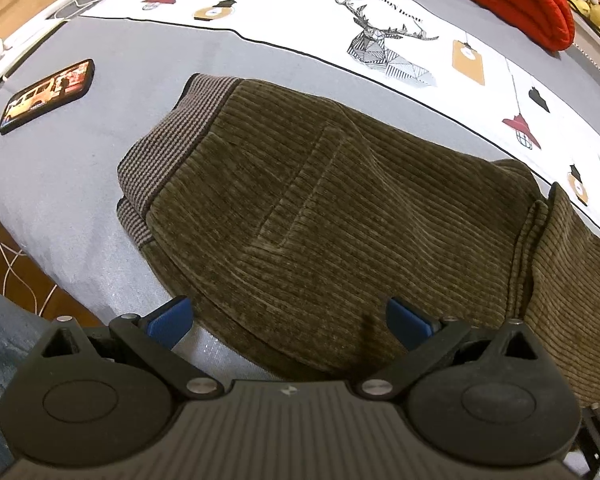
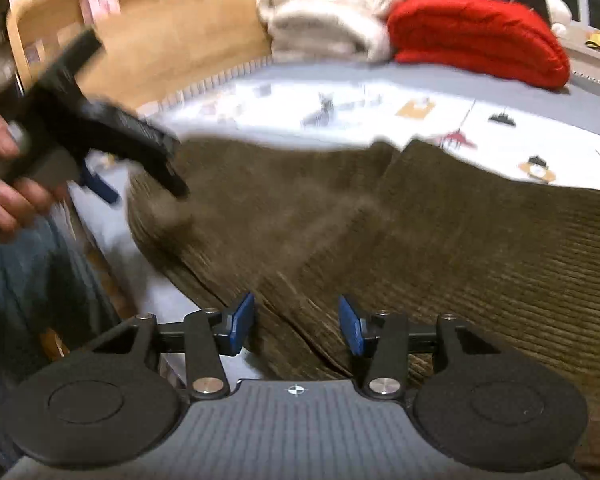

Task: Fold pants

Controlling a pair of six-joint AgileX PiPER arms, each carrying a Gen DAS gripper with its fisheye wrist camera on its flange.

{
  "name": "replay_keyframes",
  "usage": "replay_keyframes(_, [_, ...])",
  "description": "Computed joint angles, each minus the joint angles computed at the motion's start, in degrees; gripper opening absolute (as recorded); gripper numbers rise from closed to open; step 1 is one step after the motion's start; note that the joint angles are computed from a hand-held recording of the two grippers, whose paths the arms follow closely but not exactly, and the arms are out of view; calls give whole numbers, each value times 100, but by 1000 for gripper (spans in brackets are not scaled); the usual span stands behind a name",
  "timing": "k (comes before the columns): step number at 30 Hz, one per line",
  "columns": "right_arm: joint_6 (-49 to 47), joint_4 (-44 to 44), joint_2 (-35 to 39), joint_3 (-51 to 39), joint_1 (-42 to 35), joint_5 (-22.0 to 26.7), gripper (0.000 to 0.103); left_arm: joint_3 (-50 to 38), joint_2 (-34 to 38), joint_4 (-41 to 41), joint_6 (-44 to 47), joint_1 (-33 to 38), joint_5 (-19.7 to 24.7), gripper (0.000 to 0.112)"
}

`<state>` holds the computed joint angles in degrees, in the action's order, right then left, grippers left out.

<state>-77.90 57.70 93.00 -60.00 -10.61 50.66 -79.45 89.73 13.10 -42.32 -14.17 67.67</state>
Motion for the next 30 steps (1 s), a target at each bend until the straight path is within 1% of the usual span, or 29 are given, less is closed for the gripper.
replay_keyframes(1, [36, 89, -19, 35, 11, -69, 19, 11, -20, 19, 1, -5, -2, 103])
replay_keyframes(2, [-16, 297, -87, 98, -44, -119, 18, 30, -44, 42, -7, -8, -11, 103])
replay_keyframes(4, [-170, 627, -186, 141, -266, 38, 16, 51, -76, 76, -50, 7, -4, 103])
replay_keyframes(5, [-273, 759, -236, 152, -438, 268, 15, 45, -74, 63, -52, 30, 1, 103])
replay_keyframes(7, [-419, 748, -265, 113, -699, 780, 15, 52, -73, 32, -53, 76, 2, 103])
replay_keyframes(8, [-609, 720, -331, 198, -761, 876, 15, 66, -73, 30, -54, 89, -5, 103])
replay_keyframes(9, [-741, 611, -371, 272, -748, 863, 15, 68, -63, 30, -61, 88, -3, 103])
replay_keyframes(11, [-638, 34, -361, 329, -456, 500, 16, 66, -42, -7, -56, 65, 8, 103])
replay_keyframes(12, [-707, -93, -368, 399, -349, 339, 17, 71, -42, -35, -46, 51, 7, 103])
replay_keyframes(13, [-890, -85, -391, 471, -297, 266, 22, 83, -46, -50, -39, 36, -4, 103])
replay_keyframes(14, [-1003, -53, -420, 498, -294, 278, 31, 91, -44, -49, -37, 14, -9, 103])
replay_keyframes(15, [-935, -92, -375, 415, -326, 441, 39, 90, -37, -33, -37, -7, 3, 103])
replay_keyframes(16, [-789, -113, -314, 316, -382, 648, 53, 97, -37, -20, -38, -15, 10, 103])
replay_keyframes(17, [-635, -148, -238, 211, -430, 850, 62, 92, -34, -17, -39, -14, 15, 103])
replay_keyframes(18, [-599, -161, -206, 172, -438, 917, 64, 88, -31, -18, -43, -5, 15, 103])
replay_keyframes(19, [-679, -143, -266, 239, -416, 854, 65, 92, -35, -15, -50, 8, 7, 103])
replay_keyframes(22, [-1281, -85, -432, 552, -187, 211, 65, 93, -30, -10, -50, 59, 0, 103])
replay_keyframes(23, [-1575, 18, -536, 738, -78, -123, 60, 103, -35, -17, -56, 81, -3, 103])
replay_keyframes(24, [-1647, -9, -606, 829, 45, -399, 49, 113, -39, -37, -47, 111, -7, 103])
replay_keyframes(25, [-1636, 35, -620, 825, 45, -445, 34, 126, -47, -70, -29, 147, -9, 103])
replay_keyframes(26, [-1396, 70, -567, 706, -35, -262, 23, 132, -48, -104, -14, 174, -17, 103])
replay_keyframes(27, [-1136, 49, -485, 539, -140, -80, 22, 136, -51, -134, -1, 193, -20, 103])
replay_keyframes(29, [-753, 317, -363, 310, -396, 156, 18, 107, -29, -152, 28, 212, -3, 103])
replay_keyframes(30, [-502, 454, -313, 181, -501, 185, 17, 86, -19, -146, 37, 209, 9, 103])
